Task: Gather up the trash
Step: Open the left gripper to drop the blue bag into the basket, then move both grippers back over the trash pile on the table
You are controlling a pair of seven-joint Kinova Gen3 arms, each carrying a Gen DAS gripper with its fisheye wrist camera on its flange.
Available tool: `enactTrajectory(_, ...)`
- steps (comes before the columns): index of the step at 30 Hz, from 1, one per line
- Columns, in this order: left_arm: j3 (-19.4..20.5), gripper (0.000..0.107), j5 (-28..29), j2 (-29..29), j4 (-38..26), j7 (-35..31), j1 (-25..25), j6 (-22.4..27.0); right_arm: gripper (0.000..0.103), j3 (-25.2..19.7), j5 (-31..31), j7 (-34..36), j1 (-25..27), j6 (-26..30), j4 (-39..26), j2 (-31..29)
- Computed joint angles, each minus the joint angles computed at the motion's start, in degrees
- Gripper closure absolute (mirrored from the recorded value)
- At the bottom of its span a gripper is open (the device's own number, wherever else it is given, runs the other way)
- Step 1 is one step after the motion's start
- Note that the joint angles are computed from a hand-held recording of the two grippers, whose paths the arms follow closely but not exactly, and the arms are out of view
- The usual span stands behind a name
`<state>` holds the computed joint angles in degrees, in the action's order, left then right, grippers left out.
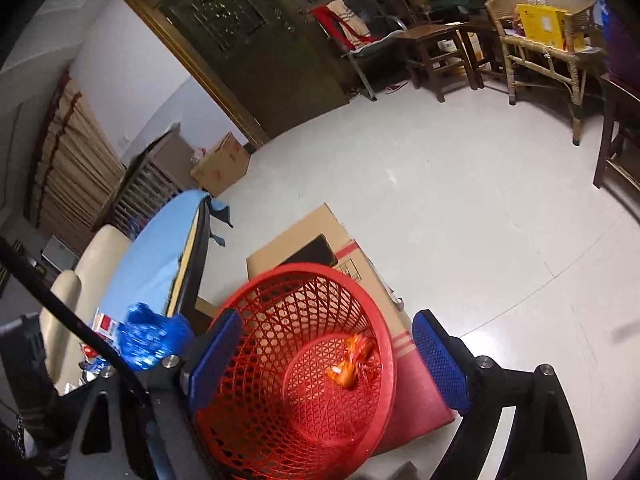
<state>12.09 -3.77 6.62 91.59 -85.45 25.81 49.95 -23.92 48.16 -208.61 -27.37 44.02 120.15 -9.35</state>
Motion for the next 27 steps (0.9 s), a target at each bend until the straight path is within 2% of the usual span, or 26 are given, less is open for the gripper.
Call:
enactTrajectory(1,0.0,0.029,-2.0,0.7,-0.3,1.6,0.9,0.1,0.013,-0.4,0.3,-0.6,0.0,0.7,-0.1,-0.1)
enactTrajectory(3,0.0,0.029,-3.4,1.7,-1.2,2.6,1.6,1.5,0.013,-0.1,0.0,-0.5,-0.1,0.5,-0.1,-0.5)
enactTrajectory(5,-0.2,0.029,-2.4,1.4,-1.2,1.8,1.1,1.7,0.013,-0.4,0.0,-0.5,0.1,0.9,-0.4,-1.0)
enactTrajectory(11,-1.5,0.029,1.9,-4.2,2.5,-1.4,-2.9,0.3,0.013,-2.2,1.7,-1.6,-0.2,3.5,-1.9,-0.9)
enactTrajectory(17,-3.4,0.028,4.1,-10.7,7.3,-1.8,-8.1,-0.3,0.013,-2.5,3.3,-1.4,-2.3,4.3,-4.4,1.1)
enactTrajectory(24,-10.1,0.028,9.6,-19.4,15.0,-5.4,-16.3,-1.2,0.013,-0.5,3.7,3.7,-8.3,4.7,-10.6,7.1)
enactTrajectory(27,-13.6,0.028,11.5,-21.6,17.4,-6.9,-20.2,-1.2,0.013,0.8,2.5,8.6,-11.3,4.5,-14.8,10.6)
